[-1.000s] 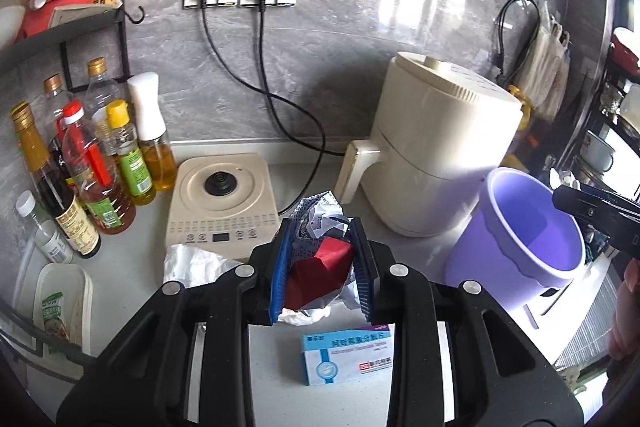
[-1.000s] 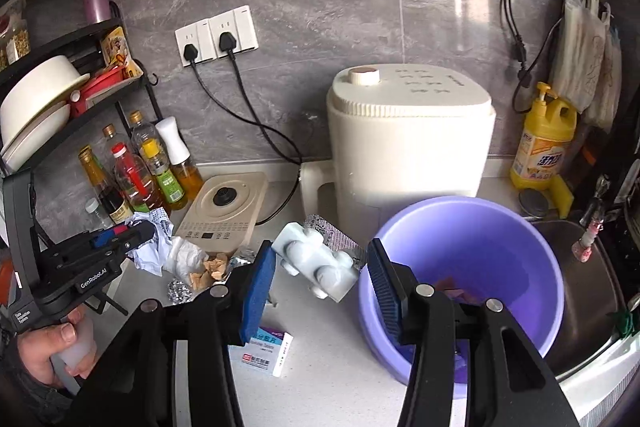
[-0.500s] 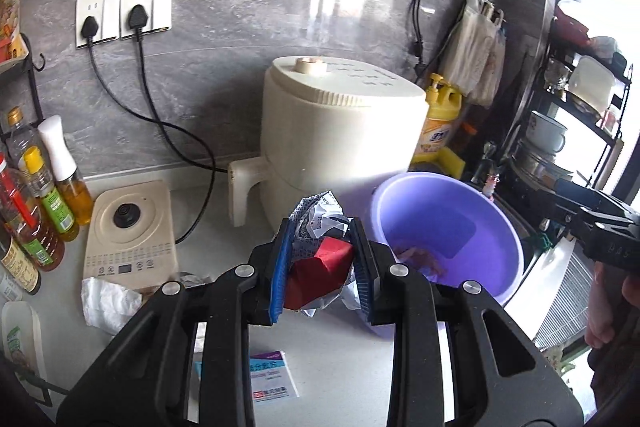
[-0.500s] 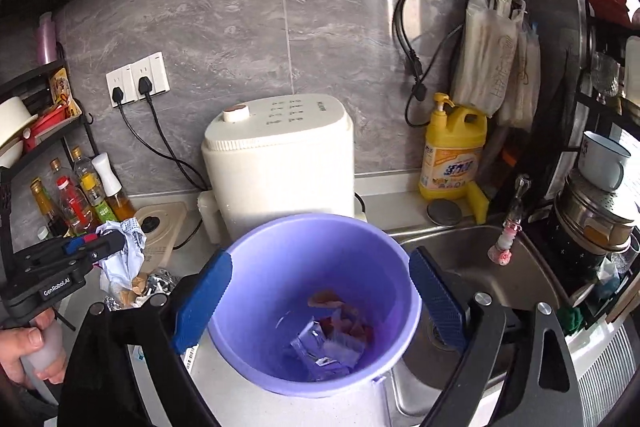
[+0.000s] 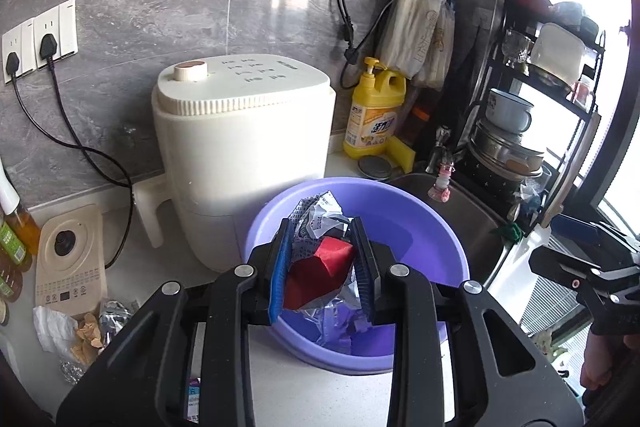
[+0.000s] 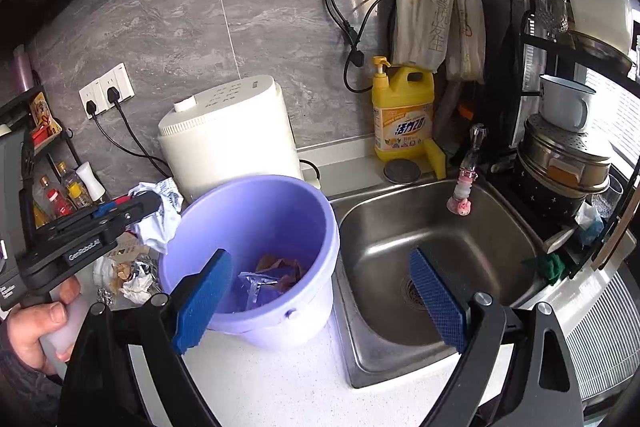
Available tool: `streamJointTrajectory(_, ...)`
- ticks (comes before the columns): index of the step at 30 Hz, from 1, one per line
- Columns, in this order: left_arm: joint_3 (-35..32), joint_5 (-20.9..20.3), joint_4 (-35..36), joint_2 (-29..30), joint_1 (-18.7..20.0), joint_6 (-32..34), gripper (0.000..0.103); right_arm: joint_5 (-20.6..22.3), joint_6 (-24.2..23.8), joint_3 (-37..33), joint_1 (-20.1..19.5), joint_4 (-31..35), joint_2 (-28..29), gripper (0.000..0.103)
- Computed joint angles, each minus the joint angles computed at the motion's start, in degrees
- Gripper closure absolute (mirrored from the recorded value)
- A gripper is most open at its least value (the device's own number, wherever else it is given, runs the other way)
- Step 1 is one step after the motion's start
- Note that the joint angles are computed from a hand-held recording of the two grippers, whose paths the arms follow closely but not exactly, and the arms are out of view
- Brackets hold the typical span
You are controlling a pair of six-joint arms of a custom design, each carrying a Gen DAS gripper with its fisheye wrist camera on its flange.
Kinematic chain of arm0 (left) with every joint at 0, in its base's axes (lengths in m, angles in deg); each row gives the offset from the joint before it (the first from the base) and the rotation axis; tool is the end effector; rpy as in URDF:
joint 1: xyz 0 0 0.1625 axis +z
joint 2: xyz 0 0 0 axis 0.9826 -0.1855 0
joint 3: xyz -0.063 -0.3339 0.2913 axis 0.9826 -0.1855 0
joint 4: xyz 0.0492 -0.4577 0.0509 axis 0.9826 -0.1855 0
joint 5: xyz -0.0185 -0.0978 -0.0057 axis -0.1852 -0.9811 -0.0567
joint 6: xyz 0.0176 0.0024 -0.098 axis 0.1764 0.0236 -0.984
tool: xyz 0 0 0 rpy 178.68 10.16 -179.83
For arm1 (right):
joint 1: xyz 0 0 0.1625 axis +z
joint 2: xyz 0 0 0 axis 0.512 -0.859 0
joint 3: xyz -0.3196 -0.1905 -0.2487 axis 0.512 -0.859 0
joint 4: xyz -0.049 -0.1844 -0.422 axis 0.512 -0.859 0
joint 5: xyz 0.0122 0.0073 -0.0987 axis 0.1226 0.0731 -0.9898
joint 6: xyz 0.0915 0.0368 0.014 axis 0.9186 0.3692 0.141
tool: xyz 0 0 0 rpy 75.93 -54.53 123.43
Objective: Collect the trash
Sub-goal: 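Move both tools back toward the counter, then move both tools toward the foil ball and white tissue on the counter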
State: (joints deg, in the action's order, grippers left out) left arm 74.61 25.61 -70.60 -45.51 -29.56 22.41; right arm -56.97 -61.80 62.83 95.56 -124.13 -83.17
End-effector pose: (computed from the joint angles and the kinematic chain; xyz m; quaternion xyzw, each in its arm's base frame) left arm -0.2217 -0.5573 0.4371 0.3009 0.8543 -0.3742 0.1991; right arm 0.4523 -0.5149 0.1803 0.1664 -0.8384 0.4403 0.2748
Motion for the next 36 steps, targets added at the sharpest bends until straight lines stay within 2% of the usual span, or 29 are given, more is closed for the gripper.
streamJointTrajectory(1,-0.3,-0.78,0.79,0.4,0.12,-0.58,0.069,0.04,0.09,0.42,0.0,-0.03,-0.3,0.015)
streamJointTrajectory(2,-0.56,-1.81,1.78,0.63,0.28,-0.83,0.05,0.27,0.38,0.81,-0.05,0.09,-0.63,0.015)
streamJointTrajectory(4,0.35,-0.13,-0.15,0.46,-0.15,-0.81,0.025,0.38,0.48,1.58,-0.09,-0.03,-1.13,0.015)
streamJointTrajectory(7,0.77,0.04,0.11,-0.84,0.39,-3.36,0.021,0.84,1.22,2.42,-0.47,-0.12,-1.45,0.015)
streamJointTrajectory(10,1.31,3.09,1.07,-2.05,0.65,-4.73,0.015,2.24,2.65,2.9,-0.87,-0.11,-1.38,0.015)
streamJointTrajectory(17,2.51,7.31,2.03,-5.28,1.55,-5.15,0.009,5.23,2.92,1.13,-0.89,0.85,0.99,0.014)
streamJointTrajectory(28,3.59,11.57,5.02,-11.46,3.89,-6.5,0.009,9.22,1.41,-4.68,1.29,3.85,6.74,0.012)
streamJointTrajectory(36,3.81,13.26,6.99,-15.53,6.9,-7.05,0.009,10.43,0.3,-9.95,3.22,6.91,11.75,0.012)
